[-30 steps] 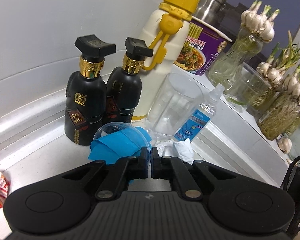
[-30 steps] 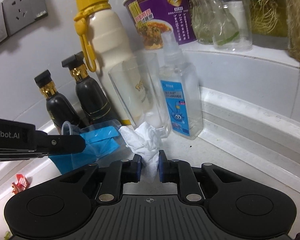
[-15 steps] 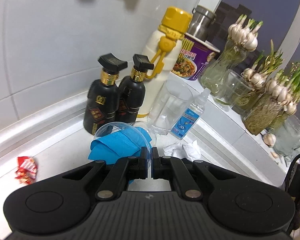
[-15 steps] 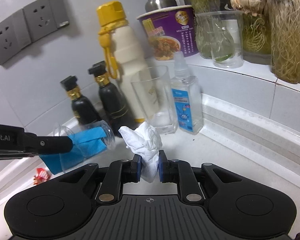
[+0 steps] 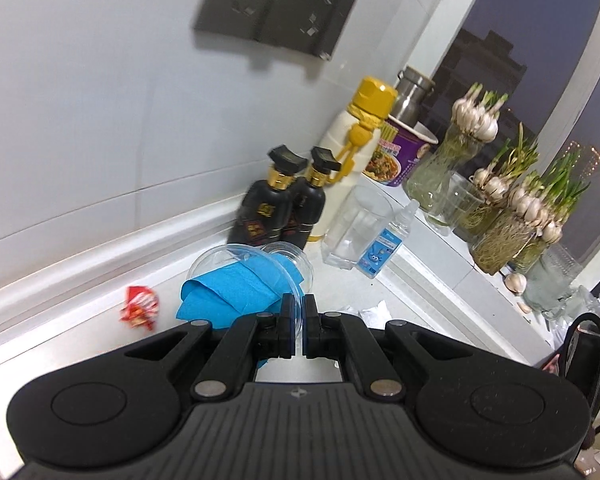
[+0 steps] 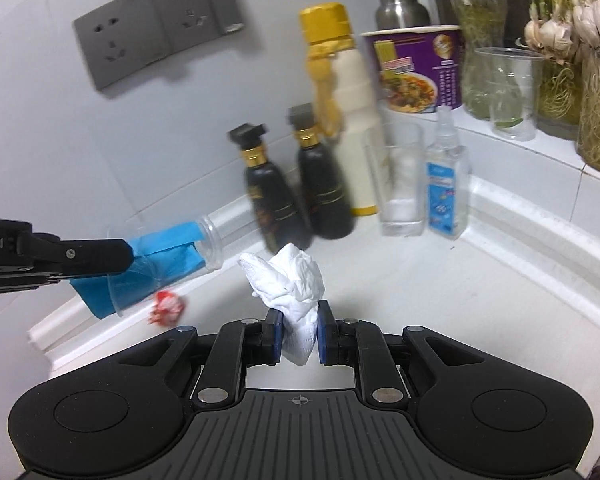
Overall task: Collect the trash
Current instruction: 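Carry the blue cup in the left gripper while the right carries the tissue to the bin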
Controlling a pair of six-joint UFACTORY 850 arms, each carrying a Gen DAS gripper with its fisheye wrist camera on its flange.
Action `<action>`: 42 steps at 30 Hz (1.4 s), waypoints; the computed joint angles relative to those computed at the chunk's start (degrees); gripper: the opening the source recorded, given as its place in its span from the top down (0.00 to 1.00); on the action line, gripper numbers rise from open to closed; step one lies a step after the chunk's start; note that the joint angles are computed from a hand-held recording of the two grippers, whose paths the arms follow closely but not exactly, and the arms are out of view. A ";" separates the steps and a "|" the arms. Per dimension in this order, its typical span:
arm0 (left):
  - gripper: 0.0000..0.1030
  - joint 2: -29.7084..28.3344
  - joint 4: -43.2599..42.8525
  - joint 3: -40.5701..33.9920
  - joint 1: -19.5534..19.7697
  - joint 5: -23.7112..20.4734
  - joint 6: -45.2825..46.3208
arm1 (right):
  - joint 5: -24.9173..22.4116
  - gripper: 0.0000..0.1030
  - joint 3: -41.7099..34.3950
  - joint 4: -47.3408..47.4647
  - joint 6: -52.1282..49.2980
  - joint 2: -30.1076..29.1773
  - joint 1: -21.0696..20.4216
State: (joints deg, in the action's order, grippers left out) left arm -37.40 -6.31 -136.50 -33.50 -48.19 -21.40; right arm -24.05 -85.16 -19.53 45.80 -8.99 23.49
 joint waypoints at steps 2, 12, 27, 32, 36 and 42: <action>0.98 3.53 -0.31 5.14 0.36 1.98 0.22 | -0.73 0.85 0.01 -0.49 0.35 0.44 1.04; 0.98 17.17 -2.93 23.37 2.42 8.50 -0.15 | -4.99 0.85 0.64 -2.10 1.14 3.30 7.04; 0.98 31.35 -7.43 40.41 6.26 12.07 0.78 | -10.13 0.85 0.41 -4.93 6.03 4.99 16.08; 0.98 34.90 -7.85 45.06 7.16 12.77 -0.13 | -11.36 0.85 1.13 -6.11 7.64 5.79 18.53; 0.98 38.01 -7.04 49.07 7.80 13.51 -2.06 | -11.60 0.85 1.70 -5.68 8.28 6.17 20.07; 0.98 42.27 -6.14 54.77 9.26 14.52 -6.51 | -11.86 0.85 1.46 -4.77 7.19 5.21 22.44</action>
State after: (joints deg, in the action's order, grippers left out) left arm 4.86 -12.45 -81.73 -24.23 -33.67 -27.91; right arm -35.90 -83.70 -24.30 52.99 -3.79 45.93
